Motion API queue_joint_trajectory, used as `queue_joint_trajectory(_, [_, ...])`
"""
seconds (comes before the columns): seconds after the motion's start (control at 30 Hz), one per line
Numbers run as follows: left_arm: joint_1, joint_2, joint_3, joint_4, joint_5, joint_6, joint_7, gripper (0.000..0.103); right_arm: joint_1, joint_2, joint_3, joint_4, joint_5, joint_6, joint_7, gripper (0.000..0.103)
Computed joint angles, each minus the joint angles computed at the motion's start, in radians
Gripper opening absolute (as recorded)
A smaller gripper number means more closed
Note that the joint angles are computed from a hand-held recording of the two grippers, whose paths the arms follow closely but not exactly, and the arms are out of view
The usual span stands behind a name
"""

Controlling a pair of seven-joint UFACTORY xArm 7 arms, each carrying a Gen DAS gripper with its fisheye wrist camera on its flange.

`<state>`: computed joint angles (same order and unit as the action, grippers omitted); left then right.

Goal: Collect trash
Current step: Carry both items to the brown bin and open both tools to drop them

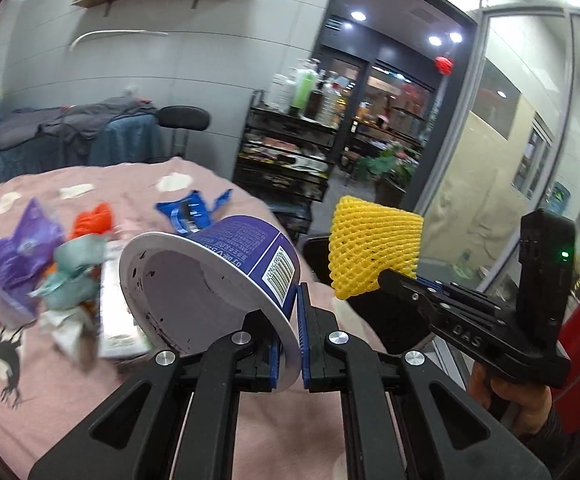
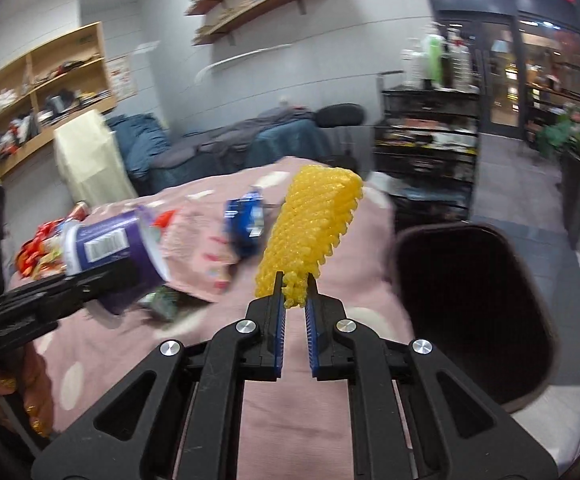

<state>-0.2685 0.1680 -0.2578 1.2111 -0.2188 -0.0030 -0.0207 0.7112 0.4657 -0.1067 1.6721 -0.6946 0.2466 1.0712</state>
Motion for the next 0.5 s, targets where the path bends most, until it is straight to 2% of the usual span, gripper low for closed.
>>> queue_joint_trajectory(0.07, [0.001,0.046,-0.022,0.06,0.008,0.022,0.029,0.008,0.012,-0.022,-0.048,-0.035,-0.034,0.032,0.063,0.01])
queue_joint_trajectory(0.13, [0.006,0.089,-0.047,0.116,0.006,0.048,0.06,0.008,-0.002,-0.028,-0.06,-0.048,-0.061,0.082,0.109,0.01])
queue_joint_trajectory(0.23, [-0.033,0.133,-0.033,0.179,0.033,0.083,0.068,0.008,-0.011,-0.031,-0.071,-0.076,-0.118,0.166,0.187,0.01])
queue_joint_trajectory(0.37, [-0.013,0.179,-0.085,0.249,-0.003,0.134,0.13,0.008,-0.102,0.009,-0.008,-0.05,-0.058,0.268,0.148,0.01])
queue_joint_trajectory(0.5, [-0.029,0.234,-0.093,0.334,-0.034,0.196,0.169,0.008,-0.17,0.067,0.034,-0.013,0.022,0.32,0.09,0.011])
